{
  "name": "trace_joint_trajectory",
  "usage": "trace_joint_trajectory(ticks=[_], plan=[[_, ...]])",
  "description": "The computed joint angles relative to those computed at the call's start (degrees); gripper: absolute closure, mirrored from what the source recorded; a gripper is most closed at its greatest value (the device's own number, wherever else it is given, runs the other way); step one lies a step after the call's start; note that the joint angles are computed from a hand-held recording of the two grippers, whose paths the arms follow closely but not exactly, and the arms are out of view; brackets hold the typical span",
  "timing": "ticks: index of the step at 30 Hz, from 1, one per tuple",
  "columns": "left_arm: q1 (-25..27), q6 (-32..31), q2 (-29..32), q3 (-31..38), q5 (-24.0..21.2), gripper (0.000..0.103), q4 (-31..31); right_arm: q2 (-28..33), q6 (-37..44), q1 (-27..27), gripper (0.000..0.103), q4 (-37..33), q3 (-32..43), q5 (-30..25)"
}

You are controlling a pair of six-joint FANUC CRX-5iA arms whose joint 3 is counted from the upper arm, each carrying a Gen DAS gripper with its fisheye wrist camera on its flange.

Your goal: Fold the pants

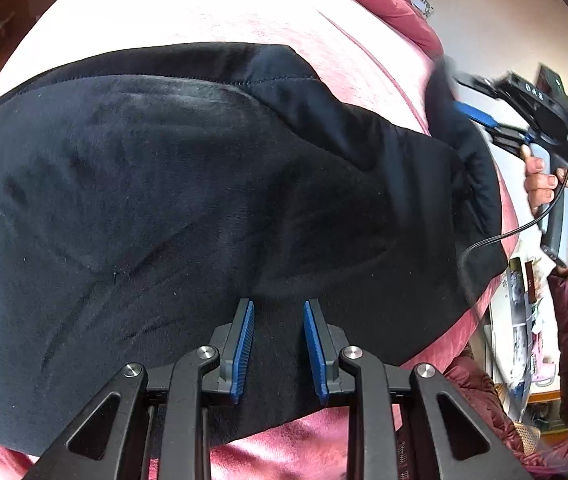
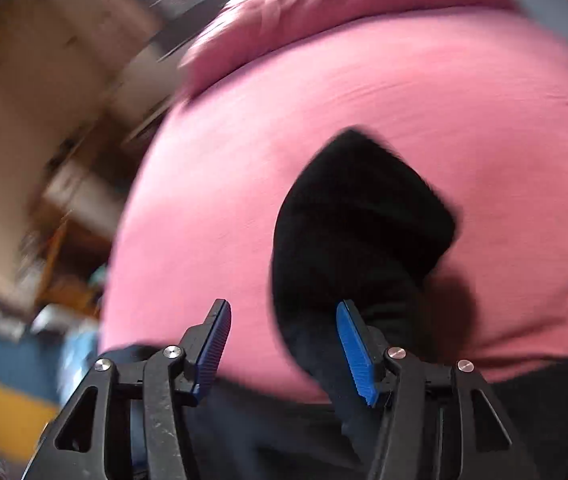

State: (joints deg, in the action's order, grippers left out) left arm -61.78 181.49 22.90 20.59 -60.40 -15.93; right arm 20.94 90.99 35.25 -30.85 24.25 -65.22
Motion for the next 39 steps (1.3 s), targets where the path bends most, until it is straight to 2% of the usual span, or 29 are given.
trace_joint_trajectory(ticks=[3, 6, 10, 13, 15, 18, 21, 22, 24, 26, 32, 39], plan=[[-0.04, 0.24, -0.81, -1.14, 0.44, 0.077, -0.01, 1.45, 0.15, 2.23, 0.039, 0.39, 0.55, -1.03], [0.00, 0.78, -1.42, -2.15, 1.40, 0.077, -0.14, -0.17, 2.38, -1.01, 0.039, -4.71, -0.27, -2.61], [-0.17, 2.38, -2.73, -4.21, 3.05, 0.077, -0.75, -2.09, 1.08, -4.15, 0.040, -1.48, -1.93, 2.51], [-0.24, 2.93, -3.07, -4.94, 3.60, 0.077, -1.00, 0.59, -5.85, -5.09, 0.046, 6.84, 1.06, 3.95], [-0.25, 2.83, -3.23, -4.93, 3.31, 0.077, -0.91, 3.55, -9.40, -5.50, 0.049, 9.99, 3.70, 3.31], [-0.21, 2.76, -3.48, -5.18, 3.10, 0.077, -0.67, 9.48, -12.10, -6.14, 0.049, 10.28, 10.33, -0.66], [-0.16, 2.36, -3.11, -4.64, 2.44, 0.077, -0.37, 13.86, -14.92, -4.29, 0.050, 12.73, 14.61, -4.10], [-0.07, 2.31, -2.97, -4.50, 2.38, 0.077, -0.21, 15.48, -15.25, -3.68, 0.054, 13.24, 16.25, -5.35], [0.15, 2.18, -2.92, -4.52, 2.46, 0.077, 0.11, 17.32, -15.76, -2.15, 0.081, 16.12, 18.21, -7.07], [0.31, 1.77, -2.83, -4.39, 2.29, 0.077, 0.36, 16.31, -15.49, -0.98, 0.096, 18.38, 16.87, -6.15], [0.35, 0.95, -1.06, -1.82, 0.70, 0.077, 0.23, 8.10, -14.17, -1.61, 0.096, 22.59, 8.59, -0.51], [-0.51, 1.55, 0.53, 1.02, -1.59, 0.077, -0.76, -4.47, -22.08, -6.50, 0.096, 27.07, -4.82, 7.58]])
